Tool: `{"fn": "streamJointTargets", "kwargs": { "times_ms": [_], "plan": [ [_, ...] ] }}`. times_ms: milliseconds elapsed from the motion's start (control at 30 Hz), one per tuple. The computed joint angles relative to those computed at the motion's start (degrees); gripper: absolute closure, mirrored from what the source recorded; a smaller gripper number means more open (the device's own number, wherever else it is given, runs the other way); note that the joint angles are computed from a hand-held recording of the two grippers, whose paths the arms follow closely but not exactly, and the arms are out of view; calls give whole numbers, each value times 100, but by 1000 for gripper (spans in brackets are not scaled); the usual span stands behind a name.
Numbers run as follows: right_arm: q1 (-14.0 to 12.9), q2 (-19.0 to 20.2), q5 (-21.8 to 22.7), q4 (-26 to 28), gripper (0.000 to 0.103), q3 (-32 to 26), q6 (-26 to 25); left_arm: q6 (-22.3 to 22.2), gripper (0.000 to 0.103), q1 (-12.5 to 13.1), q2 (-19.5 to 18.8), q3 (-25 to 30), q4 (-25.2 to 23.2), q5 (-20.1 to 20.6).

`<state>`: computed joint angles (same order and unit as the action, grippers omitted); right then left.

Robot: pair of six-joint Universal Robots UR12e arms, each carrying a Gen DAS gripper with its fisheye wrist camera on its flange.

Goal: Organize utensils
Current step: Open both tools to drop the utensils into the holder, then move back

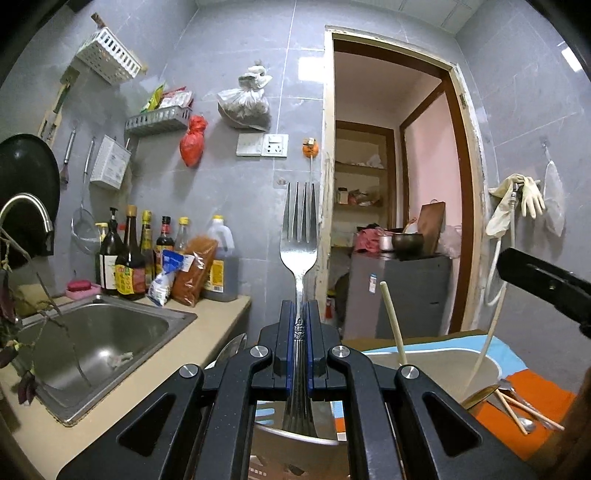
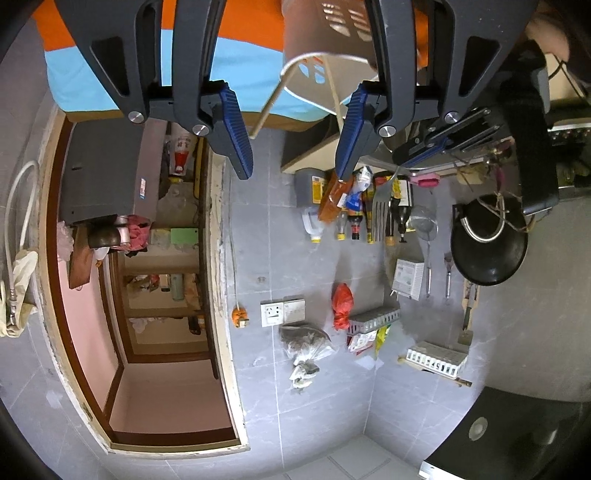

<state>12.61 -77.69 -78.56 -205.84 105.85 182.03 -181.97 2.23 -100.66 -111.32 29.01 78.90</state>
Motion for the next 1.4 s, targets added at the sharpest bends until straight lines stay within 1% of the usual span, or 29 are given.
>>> {"fn": "streamJointTargets", "kwargs": {
  "times_ms": [67, 167, 233, 300, 367, 467, 567, 633, 667, 733, 767, 800, 833, 867, 900, 933, 967, 1033, 1067, 1133, 1267, 1333, 1400],
  "plan": [
    [-10, -25, -3, 13, 57, 21, 6, -21, 100, 34, 19, 3, -58, -63],
    [-22, -48, -6, -2, 53, 41, 33, -75, 100, 113, 104, -21, -243, -259],
    [-26, -58, -12, -6, 52, 48, 49, -69, 100, 165, 171, -30, -437, -423],
    [-30, -66, -14, 3, 51, 48, 60, -59, 99, 186, 233, -51, -605, -502],
    [-33, -76, -17, 9, 49, 49, 68, -92, 98, 211, 277, -71, -694, -598],
    [-42, -88, -33, 15, 48, 58, 67, -156, 91, 227, 313, -91, -731, -659],
    [-57, -120, -74, 17, 46, 93, 98, -324, 81, 252, 357, -99, -756, -724],
    [-79, -155, -92, 34, 41, 117, 121, -415, 70, 255, 404, -105, -800, -729],
    [-89, -177, -105, 39, 40, 133, 138, -466, 67, 258, 447, -88, -894, -741],
    [-121, -231, -125, 71, 32, 164, 169, -526, 56, 245, 523, -62, -1022, -727],
    [-139, -258, -135, 87, 30, 180, 188, -531, 53, 238, 556, -50, -1083, -725],
    [-161, -293, -144, 111, 28, 195, 218, -534, 45, 227, 609, -38, -1157, -739],
    [-191, -333, -142, 133, 27, 213, 251, -534, 35, 210, 662, -30, -1219, -733],
    [-221, -373, -143, 170, 26, 229, 274, -540, 29, 186, 698, -22, -1258, -700],
    [-247, -411, -154, 214, 22, 246, 294, -547, 19, 165, 734, -16, -1298, -689],
    [-287, -461, -148, 272, 15, 268, 334, -550, 12, 145, 768, -10, -1345, -685],
    [-336, -514, -122, 323, 13, 294, 383, -551, 10, 114, 806, 2, -1413, -664],
    [-432, -615, -110, 398, 2, 360, 438, -516, 7, 17, 891, 18, -1574, -548],
    [-488, -671, -98, 435, 0, 399, 451, -495, 7, -39, 920, 20, -1631, -476],
    [-599, -782, -65, 556, 0, 473, 448, -469, 5, -147, 976, 8, -1700, -366],
    [-874, -1036, 61, 961, 0, 639, 382, -495, 4, -381, 1026, -16, -1757, -191],
    [-1011, -1145, 125, 1123, 0, 725, 348, -457, 4, -503, 1024, -53, -1642, -63],
    [-1142, -1250, 170, 1250, 0, 816, 291, -372, 4, -654, 996, -107, -1387, 119]
  ]
}}
